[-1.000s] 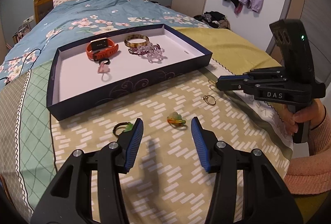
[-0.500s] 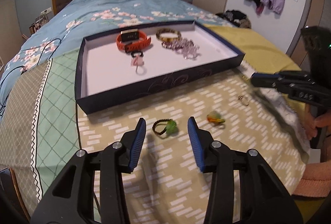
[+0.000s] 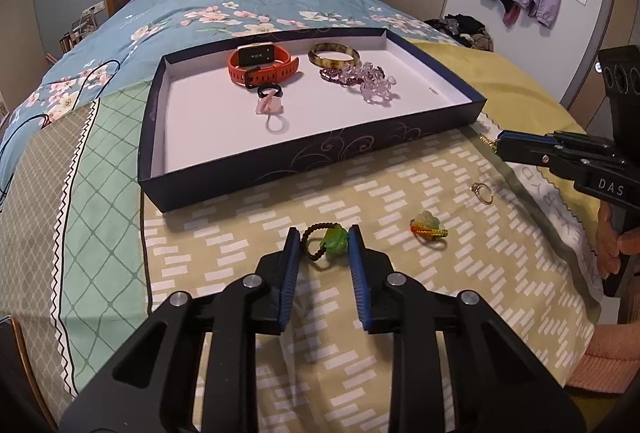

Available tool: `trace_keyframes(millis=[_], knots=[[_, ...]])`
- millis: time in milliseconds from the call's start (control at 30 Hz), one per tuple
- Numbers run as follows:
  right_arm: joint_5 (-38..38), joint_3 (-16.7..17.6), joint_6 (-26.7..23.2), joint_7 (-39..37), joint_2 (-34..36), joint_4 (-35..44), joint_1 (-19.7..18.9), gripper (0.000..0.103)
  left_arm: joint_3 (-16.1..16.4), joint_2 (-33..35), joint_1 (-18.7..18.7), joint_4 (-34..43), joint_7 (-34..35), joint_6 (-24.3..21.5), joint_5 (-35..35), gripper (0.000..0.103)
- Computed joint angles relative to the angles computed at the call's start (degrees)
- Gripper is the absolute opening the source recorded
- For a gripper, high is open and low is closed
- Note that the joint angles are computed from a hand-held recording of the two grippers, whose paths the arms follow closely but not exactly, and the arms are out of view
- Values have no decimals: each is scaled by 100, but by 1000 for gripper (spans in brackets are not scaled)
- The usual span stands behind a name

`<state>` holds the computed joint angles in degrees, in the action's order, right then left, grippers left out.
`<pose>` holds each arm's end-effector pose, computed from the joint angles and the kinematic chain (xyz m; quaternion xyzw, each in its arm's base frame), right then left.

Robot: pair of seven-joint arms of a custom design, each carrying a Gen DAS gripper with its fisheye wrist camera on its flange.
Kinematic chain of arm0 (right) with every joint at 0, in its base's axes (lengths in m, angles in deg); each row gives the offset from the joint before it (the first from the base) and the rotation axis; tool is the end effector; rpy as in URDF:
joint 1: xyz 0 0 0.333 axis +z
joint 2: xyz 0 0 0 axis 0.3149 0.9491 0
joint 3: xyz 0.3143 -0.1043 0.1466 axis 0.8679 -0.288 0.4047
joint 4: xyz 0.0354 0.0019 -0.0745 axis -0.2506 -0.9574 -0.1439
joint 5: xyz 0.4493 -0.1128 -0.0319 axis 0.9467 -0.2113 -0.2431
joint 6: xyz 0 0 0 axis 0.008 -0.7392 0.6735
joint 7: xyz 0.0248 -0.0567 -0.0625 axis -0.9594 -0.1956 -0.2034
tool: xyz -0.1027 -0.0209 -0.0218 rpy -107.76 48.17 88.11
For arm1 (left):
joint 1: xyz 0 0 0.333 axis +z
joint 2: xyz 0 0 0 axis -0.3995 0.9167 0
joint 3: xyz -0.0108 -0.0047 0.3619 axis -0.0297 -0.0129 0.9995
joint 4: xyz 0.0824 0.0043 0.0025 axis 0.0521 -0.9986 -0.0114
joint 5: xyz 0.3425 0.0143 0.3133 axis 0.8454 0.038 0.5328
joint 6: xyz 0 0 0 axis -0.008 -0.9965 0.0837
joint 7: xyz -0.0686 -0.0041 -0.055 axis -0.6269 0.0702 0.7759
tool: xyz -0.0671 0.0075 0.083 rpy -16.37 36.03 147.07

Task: Organize jewelry
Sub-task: 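Grasp the black hair tie with green bead with the left gripper while the right grasps the green-stone gold earring, then carry the hair tie with the left gripper into the box while the right carries the earring there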

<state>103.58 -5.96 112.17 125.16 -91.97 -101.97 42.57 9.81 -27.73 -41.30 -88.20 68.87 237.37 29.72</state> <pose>0.4456 0.2180 0.5328 -0.8279 0.3851 -0.0366 0.4060 0.4043 -0.2391 0.5025 -0.6830 0.6450 -0.2677 0.2139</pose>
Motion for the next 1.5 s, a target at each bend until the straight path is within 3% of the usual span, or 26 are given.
trace_keyframes(millis=[700,1500], knots=[[721,-99,278,-611,-11,193,254,7,-221,-503,281,13,-543,358,597,25],[1165,-63,408,-929,182,404,326,7,-316,-403,484,221,-906,438,1019,25]])
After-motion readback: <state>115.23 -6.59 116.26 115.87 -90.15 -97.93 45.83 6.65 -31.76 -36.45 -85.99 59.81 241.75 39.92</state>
